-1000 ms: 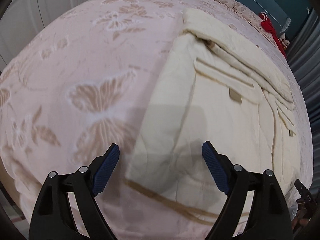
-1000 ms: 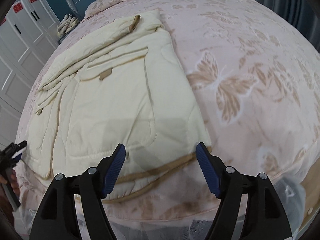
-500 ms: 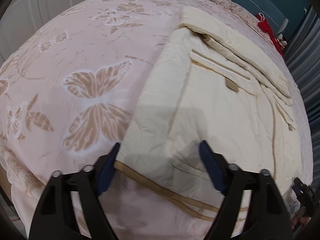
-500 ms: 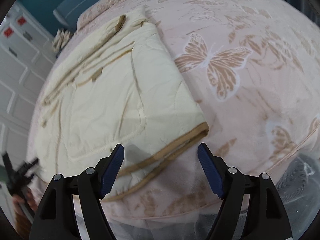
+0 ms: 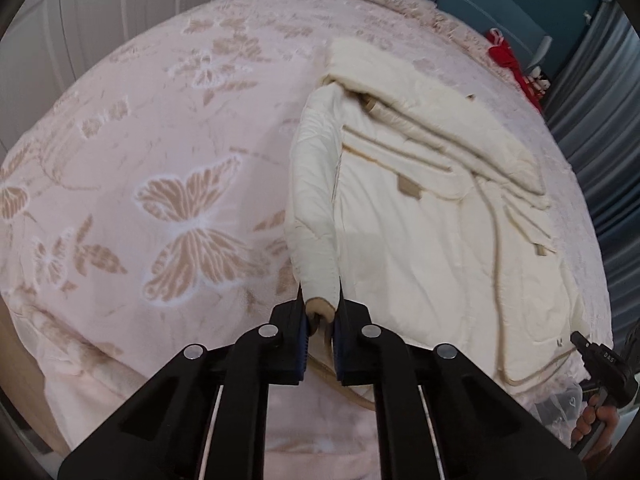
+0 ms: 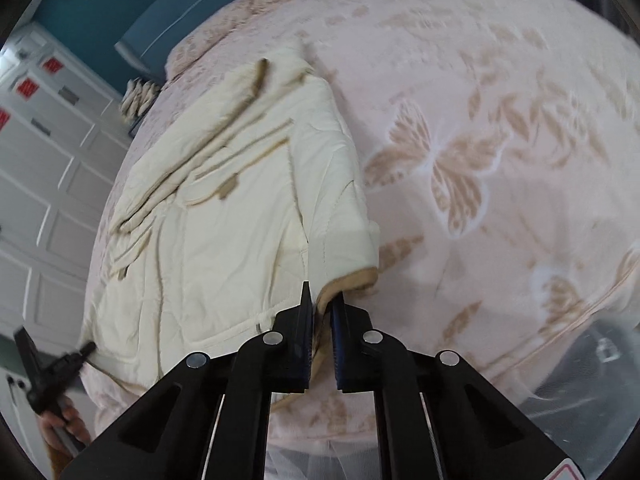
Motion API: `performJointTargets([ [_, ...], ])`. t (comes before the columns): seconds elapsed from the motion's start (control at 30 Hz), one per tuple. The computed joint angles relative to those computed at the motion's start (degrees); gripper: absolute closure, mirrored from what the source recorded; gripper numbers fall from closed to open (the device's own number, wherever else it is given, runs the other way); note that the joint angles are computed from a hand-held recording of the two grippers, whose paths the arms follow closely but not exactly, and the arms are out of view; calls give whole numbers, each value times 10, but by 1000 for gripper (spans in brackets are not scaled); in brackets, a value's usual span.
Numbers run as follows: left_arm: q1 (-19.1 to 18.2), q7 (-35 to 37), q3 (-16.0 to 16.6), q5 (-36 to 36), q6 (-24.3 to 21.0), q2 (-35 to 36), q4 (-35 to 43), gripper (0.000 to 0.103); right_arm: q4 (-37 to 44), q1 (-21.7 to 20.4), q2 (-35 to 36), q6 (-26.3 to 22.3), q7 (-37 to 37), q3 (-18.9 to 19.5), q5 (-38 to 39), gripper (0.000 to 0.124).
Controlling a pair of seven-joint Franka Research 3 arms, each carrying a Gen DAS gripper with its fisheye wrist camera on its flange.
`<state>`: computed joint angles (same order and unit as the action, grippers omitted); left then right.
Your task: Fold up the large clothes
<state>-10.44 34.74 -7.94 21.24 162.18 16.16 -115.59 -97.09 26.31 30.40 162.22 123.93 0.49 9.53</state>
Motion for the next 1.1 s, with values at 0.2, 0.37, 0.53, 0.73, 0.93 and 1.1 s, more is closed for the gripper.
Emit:
performJointTargets([
  [0.2,1,16,-11,7,5,-77,-63,99,-35,15,-60,-62,-35,-15,-70,120],
  [0.37,-1,64,-32,-27,-23,-157,-139,99,-85,0,-122,-141,-101,13,-94,120],
  [0.53,-30,128,-40,-129,-76,-265,-233,99,-165,0,-201,-221,-151,46,-94,120],
  [0.73,-49,118,-37,-163,-115,-347,-278,99,-218,-6,-275,-257,-168,69,-47,120],
  [0.93,-5,73,-54,-72,-80,-322,-218,99,-168,-22,-273,-180,-116,61,-127,120],
  [1.1,43,0,-68,61,-61,-248,-127,98,-70,-18,-202,-125,-69,39,-211,120],
])
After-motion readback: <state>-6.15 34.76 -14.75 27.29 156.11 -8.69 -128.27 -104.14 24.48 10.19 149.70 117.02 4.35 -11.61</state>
